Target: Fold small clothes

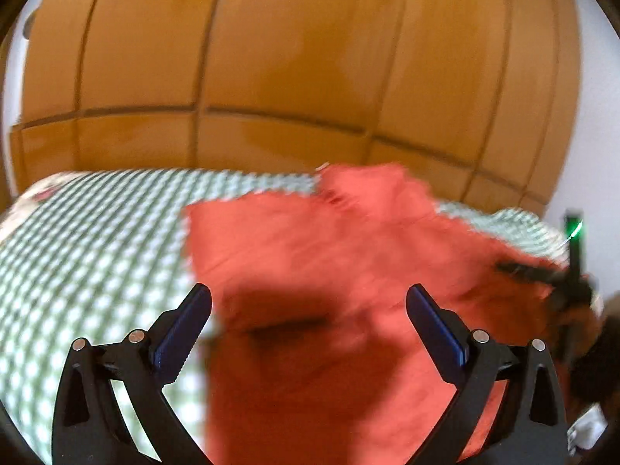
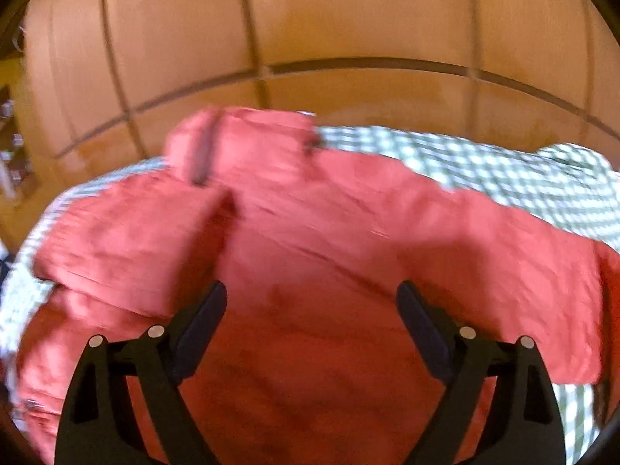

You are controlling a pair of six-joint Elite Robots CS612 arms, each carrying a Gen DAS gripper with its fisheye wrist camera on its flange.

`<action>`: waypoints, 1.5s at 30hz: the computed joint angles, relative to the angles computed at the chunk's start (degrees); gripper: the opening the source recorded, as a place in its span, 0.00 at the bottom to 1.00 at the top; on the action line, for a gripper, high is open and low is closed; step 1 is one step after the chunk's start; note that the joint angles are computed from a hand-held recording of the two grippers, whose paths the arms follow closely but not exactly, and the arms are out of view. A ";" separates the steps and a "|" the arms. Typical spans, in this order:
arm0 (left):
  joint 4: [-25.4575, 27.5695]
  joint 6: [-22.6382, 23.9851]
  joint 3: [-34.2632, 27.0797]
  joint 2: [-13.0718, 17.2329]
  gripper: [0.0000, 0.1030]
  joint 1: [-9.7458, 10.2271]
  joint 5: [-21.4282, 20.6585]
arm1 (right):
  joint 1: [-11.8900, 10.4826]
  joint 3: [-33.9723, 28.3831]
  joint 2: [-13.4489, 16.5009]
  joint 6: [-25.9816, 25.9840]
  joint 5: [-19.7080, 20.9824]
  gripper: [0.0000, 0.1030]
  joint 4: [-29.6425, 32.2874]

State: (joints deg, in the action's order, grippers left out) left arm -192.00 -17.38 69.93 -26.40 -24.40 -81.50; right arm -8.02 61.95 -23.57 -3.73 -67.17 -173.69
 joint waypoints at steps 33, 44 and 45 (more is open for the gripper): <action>21.04 8.76 -14.78 7.01 0.97 1.11 13.25 | 4.26 -17.22 10.10 10.24 -0.78 0.05 5.77; 31.53 -7.99 -19.85 9.05 0.97 5.60 -1.43 | 4.46 -15.13 8.93 6.24 -2.71 0.06 8.00; 30.90 -6.66 -18.88 8.51 0.97 5.72 -2.00 | 4.29 -15.33 9.02 6.55 -1.96 0.07 8.39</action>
State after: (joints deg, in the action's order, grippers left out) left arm -161.09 -24.03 51.06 -17.89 -18.67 -83.50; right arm -3.73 46.62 -14.55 2.83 -69.13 -165.30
